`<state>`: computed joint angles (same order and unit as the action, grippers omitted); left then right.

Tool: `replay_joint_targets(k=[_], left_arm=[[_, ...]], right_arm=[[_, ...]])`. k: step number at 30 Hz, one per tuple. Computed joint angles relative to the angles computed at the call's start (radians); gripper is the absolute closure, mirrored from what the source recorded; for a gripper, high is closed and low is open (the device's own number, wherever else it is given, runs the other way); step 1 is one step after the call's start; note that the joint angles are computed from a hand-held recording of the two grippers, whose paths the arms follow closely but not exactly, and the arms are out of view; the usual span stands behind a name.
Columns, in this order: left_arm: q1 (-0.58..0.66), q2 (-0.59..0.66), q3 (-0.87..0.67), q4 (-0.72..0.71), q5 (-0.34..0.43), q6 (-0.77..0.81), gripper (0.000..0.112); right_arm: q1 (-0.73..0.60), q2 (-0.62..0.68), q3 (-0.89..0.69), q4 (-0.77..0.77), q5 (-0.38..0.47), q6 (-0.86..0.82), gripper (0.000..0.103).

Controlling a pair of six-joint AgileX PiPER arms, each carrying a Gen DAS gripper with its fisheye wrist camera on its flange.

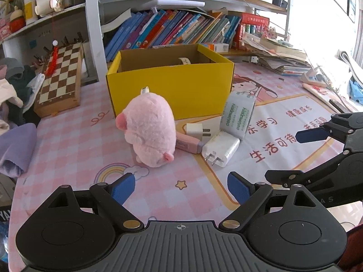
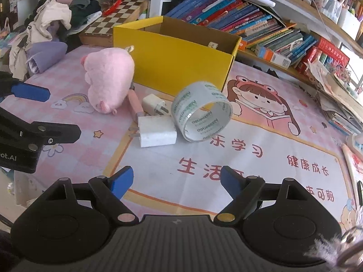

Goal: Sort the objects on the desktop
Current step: 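Withdraw both tools from the yellow box back toward the desk items, then lift and carry the pink pig and tape roll with both tools over the yellow box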

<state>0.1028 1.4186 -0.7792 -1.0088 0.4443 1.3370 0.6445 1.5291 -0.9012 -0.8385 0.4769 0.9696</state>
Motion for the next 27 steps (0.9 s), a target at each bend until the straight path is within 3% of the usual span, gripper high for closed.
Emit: replay_joint_targets(k=[9, 18, 27], left_arm=[[-0.06, 0.053, -0.053, 0.059, -0.079, -0.116, 0.022], [-0.104, 0.124, -0.124, 0.142, -0.164, -0.266, 0.022], [-0.148, 0.206, -0.199, 0.346, -0.24, -0.54, 0.022]], right_arm=[[-0.092, 0.039, -0.054, 0.08, -0.091, -0.15, 0.024], [-0.19, 0.117, -0.155, 0.44, -0.148, -0.61, 0.044], [-0.266, 0.186, -0.25, 0.815, -0.158, -1.006, 0.047]])
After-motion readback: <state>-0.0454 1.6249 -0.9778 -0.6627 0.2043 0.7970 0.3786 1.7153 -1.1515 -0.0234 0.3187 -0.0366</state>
